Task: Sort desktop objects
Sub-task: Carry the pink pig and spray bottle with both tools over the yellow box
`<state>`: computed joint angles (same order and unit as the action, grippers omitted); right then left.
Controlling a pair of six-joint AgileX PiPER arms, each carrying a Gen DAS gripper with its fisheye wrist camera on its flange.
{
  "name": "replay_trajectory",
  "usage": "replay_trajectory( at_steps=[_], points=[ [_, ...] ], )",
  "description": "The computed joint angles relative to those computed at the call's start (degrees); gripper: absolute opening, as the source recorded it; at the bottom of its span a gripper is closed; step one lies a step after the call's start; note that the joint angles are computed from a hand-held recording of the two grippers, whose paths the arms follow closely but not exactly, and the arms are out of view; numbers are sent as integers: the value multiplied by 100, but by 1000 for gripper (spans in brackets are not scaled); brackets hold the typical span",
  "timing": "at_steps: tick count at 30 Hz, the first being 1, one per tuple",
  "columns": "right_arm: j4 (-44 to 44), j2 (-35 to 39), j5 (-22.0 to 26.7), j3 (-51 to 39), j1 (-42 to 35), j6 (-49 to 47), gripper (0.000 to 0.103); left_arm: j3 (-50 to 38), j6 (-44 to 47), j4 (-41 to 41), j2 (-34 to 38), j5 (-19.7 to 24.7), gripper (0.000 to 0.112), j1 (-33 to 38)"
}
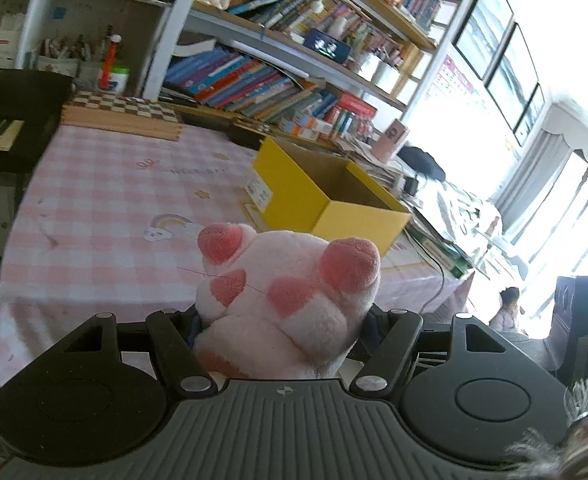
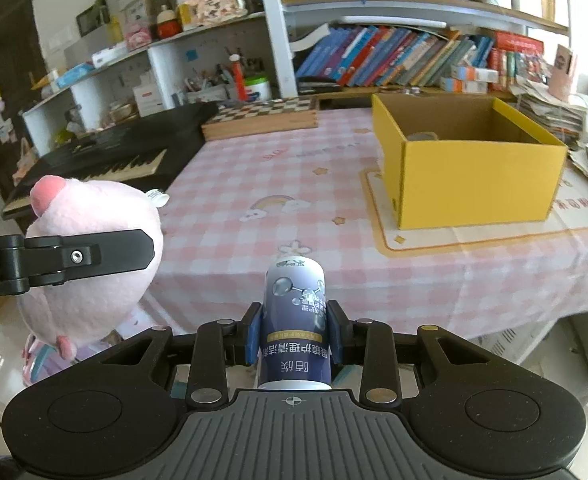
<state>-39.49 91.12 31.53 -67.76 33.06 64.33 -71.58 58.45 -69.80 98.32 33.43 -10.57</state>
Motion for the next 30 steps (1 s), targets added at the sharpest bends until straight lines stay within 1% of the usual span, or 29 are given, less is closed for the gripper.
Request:
replay_trajectory(
  at_steps=[8,18,23,30],
  points=[
    [-253,-337,75,420,-142,500,33,-409,-193,266,300,174,67,-331],
    [-180,-787,75,818,-657,429,33,-1272,-797,834,806,301,67,-946],
    [150,-911,-27,918,-1022,-43,33,-1720,-1213,1128,1077,280,67,-1220],
    [836,-1076,-366,1085,-1718,-972,33,-2525,-1995,1766,1547,294,67,-1633]
  ],
)
